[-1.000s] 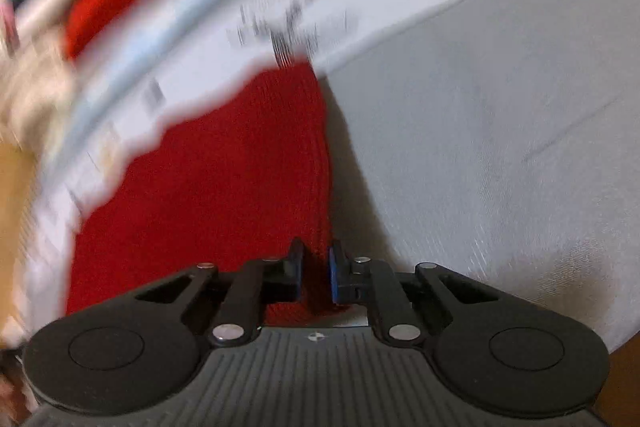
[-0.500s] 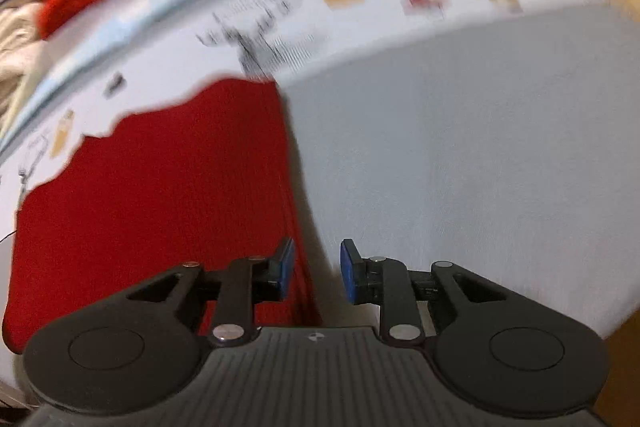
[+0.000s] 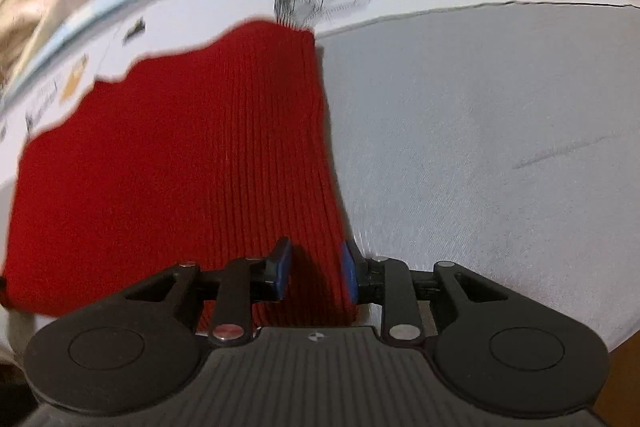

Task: Fold small clothes
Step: 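Press the folded red sweater flat with both tools and open them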

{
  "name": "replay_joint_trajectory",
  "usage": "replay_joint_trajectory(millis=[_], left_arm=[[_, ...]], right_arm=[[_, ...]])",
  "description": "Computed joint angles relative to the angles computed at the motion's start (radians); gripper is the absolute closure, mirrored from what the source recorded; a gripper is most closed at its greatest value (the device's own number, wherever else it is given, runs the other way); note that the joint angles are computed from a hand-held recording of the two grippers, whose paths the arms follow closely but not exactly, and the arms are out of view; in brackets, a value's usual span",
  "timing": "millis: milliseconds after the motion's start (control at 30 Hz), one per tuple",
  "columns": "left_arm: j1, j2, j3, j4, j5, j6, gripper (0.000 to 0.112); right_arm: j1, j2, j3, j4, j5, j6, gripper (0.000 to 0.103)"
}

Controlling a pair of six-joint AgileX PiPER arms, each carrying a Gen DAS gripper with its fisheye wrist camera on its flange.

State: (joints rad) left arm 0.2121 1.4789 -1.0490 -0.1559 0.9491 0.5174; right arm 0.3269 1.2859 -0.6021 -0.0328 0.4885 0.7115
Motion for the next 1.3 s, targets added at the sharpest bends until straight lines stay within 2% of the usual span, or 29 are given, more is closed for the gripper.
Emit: replay_joint_trajectory(millis=[100, 200, 367, 500, 633, 767, 833, 900, 967, 1167, 1300], left_arm=[[0.013, -0.005, -0.009, -0.006, 0.015, 0.006, 0.089], [0.011, 0.011, -0.019, -0.004, 0.007, 0.000, 0.088], [0.014, -0.001, -0.024, -0.036, 0.015, 0.015, 0.087], [0.033, -0.014, -0.025, -0.134, 0.051, 0.087, 0.087], [-0.046, 0.021, -0.012, 0.025, 0.036, -0.018, 0.086], [0.045, 0.024, -0.061, -0.093, 0.067, 0.012, 0.086], [0.054, 0.040, -0.068, -0.051, 0.060, -0.031, 0.088], [0.016, 0.056, -0.060, 0.054, 0.058, -0.091, 0.088], [0.013, 0.044, -0.053, 0.064, 0.050, -0.077, 0.087], [0.188, -0.051, -0.095, -0.176, 0.055, 0.034, 0.086], [0.303, -0.137, -0.122, -0.270, 0.065, 0.127, 0.086]], right_arm=[[0.002, 0.010, -0.002, -0.012, 0.024, -0.008, 0.070], [0.001, 0.103, -0.035, 0.039, 0.065, -0.081, 0.066], [0.020, 0.043, -0.023, -0.028, 0.055, 0.000, 0.066], [0.013, 0.034, -0.011, 0.015, 0.053, -0.049, 0.066], [0.001, 0.088, -0.020, 0.031, 0.069, -0.096, 0.064], [0.020, 0.023, 0.000, -0.051, 0.039, 0.008, 0.064], [0.019, 0.040, -0.004, -0.053, 0.055, 0.006, 0.064], [0.017, 0.077, -0.011, -0.032, 0.080, -0.021, 0.062], [0.045, 0.066, -0.022, -0.100, 0.088, 0.065, 0.062], [0.252, -0.035, -0.051, -0.443, 0.138, 0.545, 0.062], [0.421, -0.008, -0.118, -0.629, 0.208, 0.783, 0.062]])
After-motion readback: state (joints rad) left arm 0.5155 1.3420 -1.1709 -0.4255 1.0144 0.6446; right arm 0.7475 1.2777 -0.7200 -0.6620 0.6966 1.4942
